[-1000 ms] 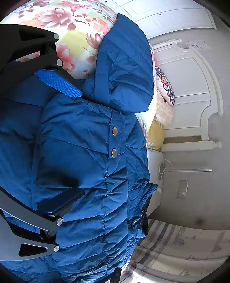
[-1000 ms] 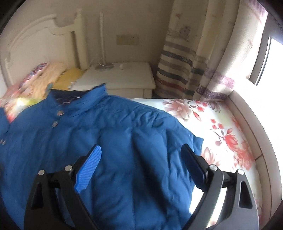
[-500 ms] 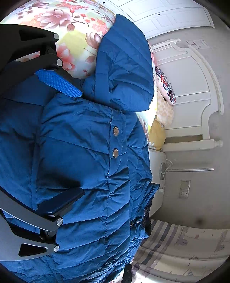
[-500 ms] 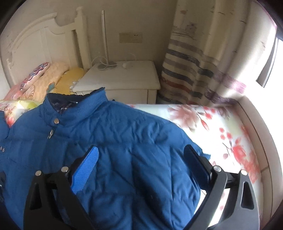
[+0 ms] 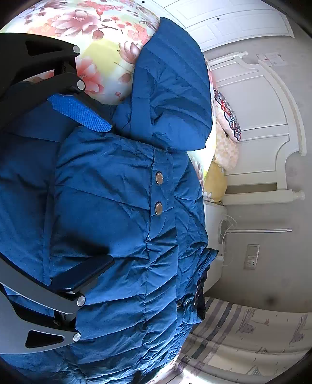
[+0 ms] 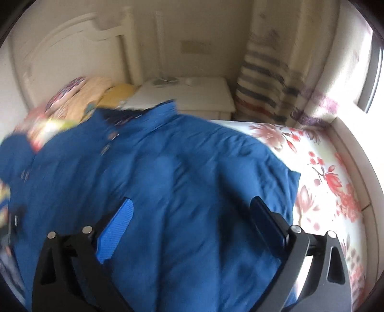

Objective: Fold large clothes

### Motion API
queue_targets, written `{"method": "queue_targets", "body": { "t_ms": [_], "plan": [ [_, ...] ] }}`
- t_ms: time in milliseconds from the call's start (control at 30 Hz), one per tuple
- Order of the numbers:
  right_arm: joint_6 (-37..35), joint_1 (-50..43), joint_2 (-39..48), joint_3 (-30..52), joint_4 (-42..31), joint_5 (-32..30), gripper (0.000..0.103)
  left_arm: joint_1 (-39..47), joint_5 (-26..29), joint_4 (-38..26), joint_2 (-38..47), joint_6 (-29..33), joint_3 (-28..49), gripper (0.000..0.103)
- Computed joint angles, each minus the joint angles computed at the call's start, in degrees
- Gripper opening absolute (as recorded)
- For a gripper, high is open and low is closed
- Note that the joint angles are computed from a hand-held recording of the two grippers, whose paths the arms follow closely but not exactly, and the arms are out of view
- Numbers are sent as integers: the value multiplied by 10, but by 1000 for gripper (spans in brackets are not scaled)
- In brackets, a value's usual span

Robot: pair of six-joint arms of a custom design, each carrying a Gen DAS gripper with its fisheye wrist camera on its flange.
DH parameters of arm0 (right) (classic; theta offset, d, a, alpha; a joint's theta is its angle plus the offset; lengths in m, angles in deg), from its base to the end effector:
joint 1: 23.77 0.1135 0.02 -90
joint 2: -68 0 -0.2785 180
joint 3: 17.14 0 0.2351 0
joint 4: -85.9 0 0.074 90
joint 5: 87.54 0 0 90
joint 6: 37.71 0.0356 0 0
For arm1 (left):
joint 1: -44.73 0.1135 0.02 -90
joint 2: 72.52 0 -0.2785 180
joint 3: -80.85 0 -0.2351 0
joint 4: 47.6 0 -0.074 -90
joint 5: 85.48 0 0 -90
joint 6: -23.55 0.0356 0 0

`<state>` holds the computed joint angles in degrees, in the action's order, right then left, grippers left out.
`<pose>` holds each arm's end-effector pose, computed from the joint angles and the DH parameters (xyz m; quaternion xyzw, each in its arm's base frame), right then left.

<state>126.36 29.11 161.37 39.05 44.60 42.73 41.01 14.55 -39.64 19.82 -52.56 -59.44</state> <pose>0.1655 0.1806 0.1503 0.2057 0.9119 -0.0686 0.3485 0.2507 -0.0225 0.1283 0.1740 0.9033 -0.0463 0.3895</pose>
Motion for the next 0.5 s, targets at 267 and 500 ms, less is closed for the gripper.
{"method": "queue_targets", "body": {
  "t_ms": [267,500],
  "plan": [
    [136,97,77,108,-142,-15,98,18,31,-53,18,-3,34,99],
    [122,161,197,208,-131,-29,100,184,263,-234,21,9,143,98]
  ]
}}
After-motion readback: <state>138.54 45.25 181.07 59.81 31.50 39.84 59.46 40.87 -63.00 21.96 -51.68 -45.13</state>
